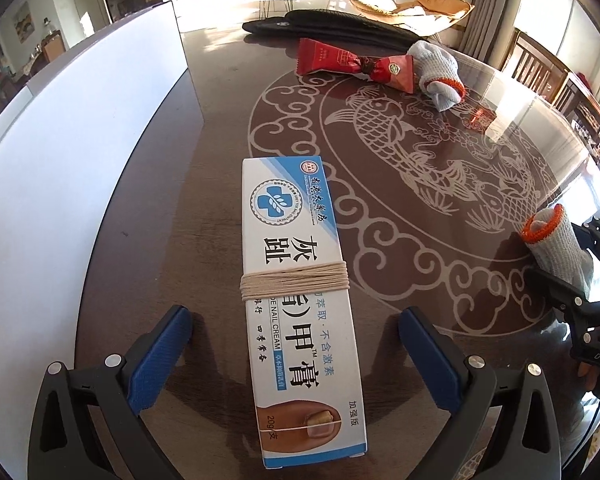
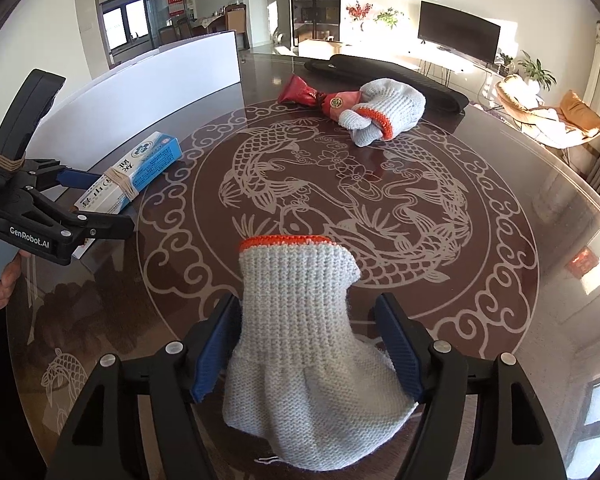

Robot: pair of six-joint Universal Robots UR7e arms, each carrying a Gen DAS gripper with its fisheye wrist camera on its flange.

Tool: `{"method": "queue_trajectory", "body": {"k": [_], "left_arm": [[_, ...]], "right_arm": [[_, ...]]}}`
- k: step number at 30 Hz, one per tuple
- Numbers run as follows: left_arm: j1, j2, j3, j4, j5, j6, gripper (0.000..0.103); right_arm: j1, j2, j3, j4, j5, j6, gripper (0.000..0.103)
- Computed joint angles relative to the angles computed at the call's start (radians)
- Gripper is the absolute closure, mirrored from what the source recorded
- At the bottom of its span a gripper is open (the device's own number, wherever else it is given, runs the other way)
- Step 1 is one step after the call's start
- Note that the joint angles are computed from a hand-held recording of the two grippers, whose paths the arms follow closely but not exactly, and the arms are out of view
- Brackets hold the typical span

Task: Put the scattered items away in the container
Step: 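Lift the glove and cream box and carry them toward the cardboard box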

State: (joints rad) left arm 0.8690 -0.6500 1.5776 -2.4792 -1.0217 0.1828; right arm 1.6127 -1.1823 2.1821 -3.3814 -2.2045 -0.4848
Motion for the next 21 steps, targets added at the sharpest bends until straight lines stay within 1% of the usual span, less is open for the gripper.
{"method": "queue_trajectory", "body": {"k": [2,6,8,11,12,13,14,15,16,17,18,21], "left_arm": [[-0.002,0.0,0.023,-0.058,0.007,-0.004,0.0],[-0.007,0.0,0.049,-0.124,0.021,-0.018,0.0],[-0.008,-0.001,0.057,-0.14,0.022,-0.017,0.0],[-0.011,0.001,0.062,-0.15,0.015,-0.003,0.0],[-0.014,-0.002,0.074,-0.175,0.008,0.008,0.014],[-0.019,-0.009,0.092,-0.205,0.0,0.022,0.026],[-0.025,-0.013,0.102,-0.223,-0.006,0.035,0.055],[-0.026,-0.02,0.108,-0.222,-0.023,0.037,0.062],[-0.028,-0.026,0.114,-0.213,-0.034,0.029,0.063],[-0.031,-0.035,0.129,-0.213,-0.036,0.02,0.063],[-0.034,-0.053,0.149,-0.206,-0.047,0.007,0.063],[-0.039,-0.132,0.228,-0.169,-0.14,-0.077,0.063]], "right_arm": [[-0.002,-0.004,0.001,0.004,0.007,0.003,0.031],[-0.002,-0.002,0.0,0.002,0.004,0.001,0.031],[0.005,0.007,-0.003,-0.009,-0.015,-0.009,0.031],[0.003,0.008,-0.005,-0.009,-0.014,-0.01,0.031],[0.005,0.011,-0.005,-0.015,-0.02,-0.012,0.031],[0.01,0.017,-0.005,-0.027,-0.038,0.005,0.034],[0.021,0.032,-0.006,-0.063,-0.08,0.018,0.038],[0.028,0.036,0.0,-0.083,-0.098,0.039,0.049],[0.034,0.03,0.017,-0.101,-0.098,0.067,0.074],[0.045,0.032,0.032,-0.123,-0.119,0.095,0.074],[0.053,0.021,0.056,-0.127,-0.115,0.132,0.074],[0.083,-0.036,0.149,-0.142,-0.07,0.251,0.075]]}}
